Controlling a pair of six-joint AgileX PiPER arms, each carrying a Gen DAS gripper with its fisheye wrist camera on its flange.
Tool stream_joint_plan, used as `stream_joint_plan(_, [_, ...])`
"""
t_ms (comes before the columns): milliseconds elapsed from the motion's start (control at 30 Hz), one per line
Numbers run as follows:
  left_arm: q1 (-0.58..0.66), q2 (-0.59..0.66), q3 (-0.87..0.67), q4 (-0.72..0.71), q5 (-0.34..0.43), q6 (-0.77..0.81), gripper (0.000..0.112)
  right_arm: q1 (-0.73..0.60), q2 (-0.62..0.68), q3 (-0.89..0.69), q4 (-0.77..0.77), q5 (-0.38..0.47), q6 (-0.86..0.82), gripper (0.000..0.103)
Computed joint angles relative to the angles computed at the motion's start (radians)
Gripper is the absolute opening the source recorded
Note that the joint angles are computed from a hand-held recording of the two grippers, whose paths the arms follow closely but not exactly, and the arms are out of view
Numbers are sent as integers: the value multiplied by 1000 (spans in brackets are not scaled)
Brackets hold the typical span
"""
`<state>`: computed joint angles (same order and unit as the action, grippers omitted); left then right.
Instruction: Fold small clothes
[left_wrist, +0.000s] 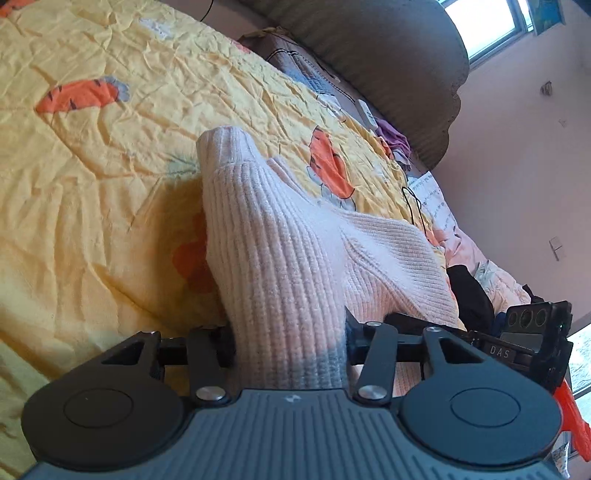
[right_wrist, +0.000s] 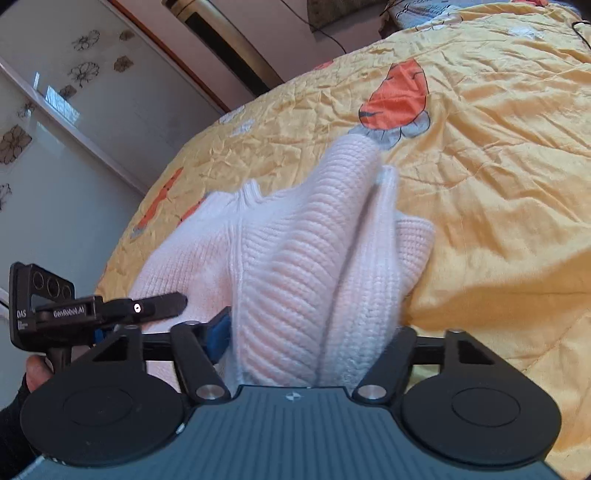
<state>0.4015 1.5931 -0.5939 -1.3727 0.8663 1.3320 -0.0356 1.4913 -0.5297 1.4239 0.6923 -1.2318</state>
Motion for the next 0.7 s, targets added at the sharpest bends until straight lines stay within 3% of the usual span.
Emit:
stream_joint_plan(133, [56,-52,-76,61,25,-34,48,83,-42,-38,10,-46,44,58])
stream_joint_plan(233, [95,1,-218,167,15,-127,49,134,24,-117,77,-22,58,57])
stream_joint_plan(333, [61,104,-321,281,-99,-241,52,205,172,-233,160,-55,40,57])
stream_joint_plan(400, [55,142,-325,287,-138,-244,63,247,287,-317,173,-89,78,57])
stream_joint_plan(467, [73,124,-274,212,-156,-146,69,289,331,-342,204,-158,99,70])
stream_joint_plan(500, [79,104,-247,191,-170,-107,73,290,335,-338,224,-154,105,73])
stream_joint_plan(567, [92,73,-210,176,-190,-65,75,298,315,-321,199,-170,148,91])
stream_joint_plan(700, [145,-10,-166,238,-154,-102,75,292,212,-223,176,-202,142,95])
